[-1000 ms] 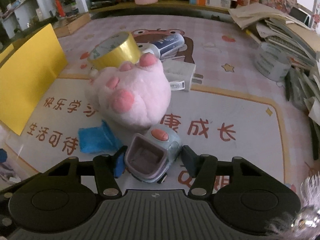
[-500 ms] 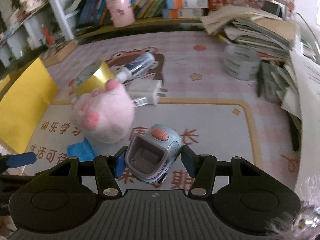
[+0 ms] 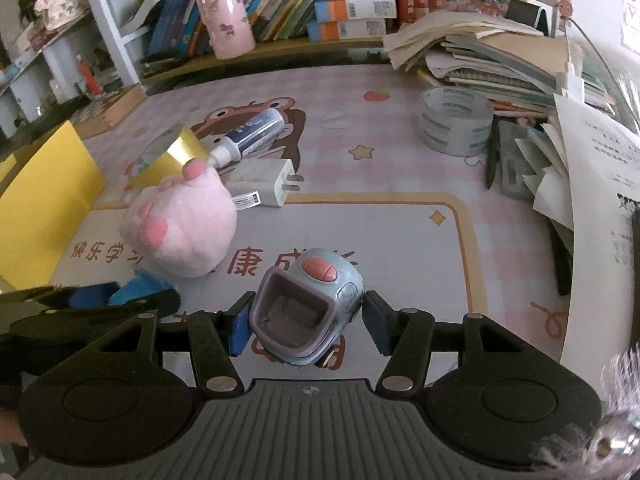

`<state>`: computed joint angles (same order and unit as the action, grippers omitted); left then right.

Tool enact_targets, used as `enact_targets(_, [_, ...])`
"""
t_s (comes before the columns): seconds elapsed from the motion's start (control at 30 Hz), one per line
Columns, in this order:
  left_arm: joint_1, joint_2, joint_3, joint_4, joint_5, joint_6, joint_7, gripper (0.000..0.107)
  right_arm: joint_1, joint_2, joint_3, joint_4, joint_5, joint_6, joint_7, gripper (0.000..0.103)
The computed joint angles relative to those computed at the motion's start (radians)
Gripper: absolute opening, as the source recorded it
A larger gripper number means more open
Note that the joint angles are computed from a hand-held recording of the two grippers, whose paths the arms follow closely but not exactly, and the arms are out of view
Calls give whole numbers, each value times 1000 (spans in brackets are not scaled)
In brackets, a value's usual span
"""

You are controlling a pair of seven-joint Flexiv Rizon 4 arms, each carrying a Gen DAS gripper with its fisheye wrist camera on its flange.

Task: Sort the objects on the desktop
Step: 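Close the right gripper on the grey toy car while the left gripper grasps the blue block, then carry the blue block and grey toy car with both grippers toward the yellow box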

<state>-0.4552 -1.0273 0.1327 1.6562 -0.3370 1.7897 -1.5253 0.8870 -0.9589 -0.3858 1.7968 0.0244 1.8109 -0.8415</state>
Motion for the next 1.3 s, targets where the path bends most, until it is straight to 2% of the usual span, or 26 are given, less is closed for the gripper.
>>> enact_targets(0.03, [1, -2, 0, -1, 0, 8, -2, 37, -1, 0, 2, 1, -3, 5, -5, 54])
enact_targets(0.13, [39, 0, -42, 4, 12, 34, -2, 28, -20, 2, 25, -2, -13, 12, -21, 54])
enact_targets(0.57, [193, 76, -234, 133, 127, 208, 13, 26, 4, 8, 25, 6, 19, 48, -80, 54])
enact_targets(0.87, [288, 142, -294, 248, 213, 318, -34, 26, 104, 11, -47, 11, 90, 76, -111, 54])
enact_targets(1.1, [392, 192, -335, 332, 338, 385, -72, 26, 204, 33, -103, 23, 163, 87, -109, 54])
enact_targets(1.3, [485, 221, -362, 403, 448, 424, -107, 26, 307, 22, -167, 25, 191, 46, -63, 54])
